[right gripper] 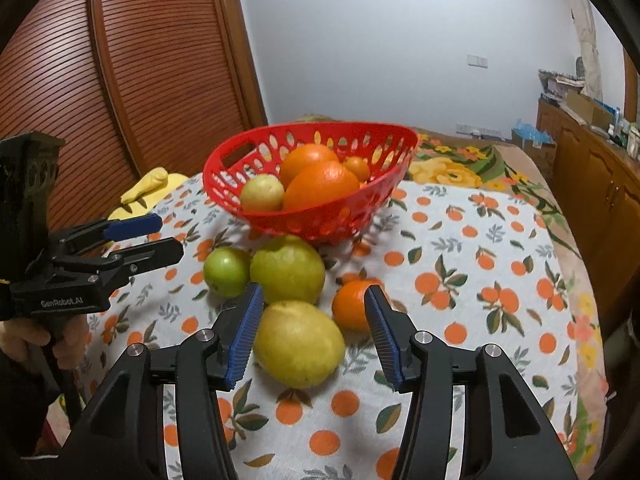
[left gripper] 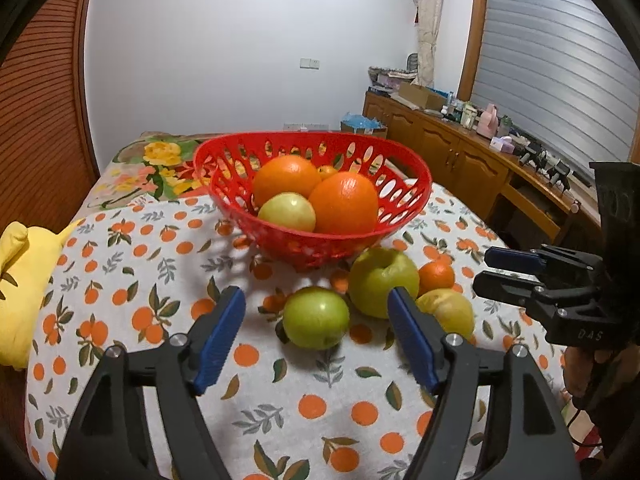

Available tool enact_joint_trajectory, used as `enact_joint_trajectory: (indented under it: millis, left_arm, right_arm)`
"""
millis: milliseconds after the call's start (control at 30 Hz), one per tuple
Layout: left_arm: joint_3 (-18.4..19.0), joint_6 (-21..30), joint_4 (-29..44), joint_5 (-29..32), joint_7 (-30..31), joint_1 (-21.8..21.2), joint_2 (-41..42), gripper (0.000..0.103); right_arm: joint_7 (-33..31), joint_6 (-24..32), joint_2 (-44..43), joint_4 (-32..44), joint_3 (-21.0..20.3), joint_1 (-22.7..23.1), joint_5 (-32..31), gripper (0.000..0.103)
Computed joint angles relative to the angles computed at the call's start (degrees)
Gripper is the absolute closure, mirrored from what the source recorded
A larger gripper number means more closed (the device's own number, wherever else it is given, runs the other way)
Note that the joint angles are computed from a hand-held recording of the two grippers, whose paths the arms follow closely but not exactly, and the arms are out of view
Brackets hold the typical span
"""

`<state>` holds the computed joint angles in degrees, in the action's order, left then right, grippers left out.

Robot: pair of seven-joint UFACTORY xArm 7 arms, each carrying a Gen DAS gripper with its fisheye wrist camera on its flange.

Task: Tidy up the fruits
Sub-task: 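Withdraw both grippers from the basket toward the remaining fruit, then grasp a green apple with the left gripper while the right gripper grasps the large yellow pomelo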

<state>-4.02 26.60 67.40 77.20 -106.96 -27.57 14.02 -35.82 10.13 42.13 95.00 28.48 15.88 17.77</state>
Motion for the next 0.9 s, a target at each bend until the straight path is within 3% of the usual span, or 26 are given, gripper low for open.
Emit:
enact_joint_trajectory:
  millis: [467,900]
  left_arm:
    - [0.6,-0.3,-1.5,-1.0,-1.0,0.0,1.0,0.029]
    - [0.5,-0.1,-1.6,-1.0,-1.4,-0.3,0.9,0.029]
  right_arm:
    - [0.1,2.1,2.7,1.4,-0.8,1.3,-0.2,0.046]
    - [1.6,4.9,4.5,4.2,-2.7,3.4,-0.7,0.032]
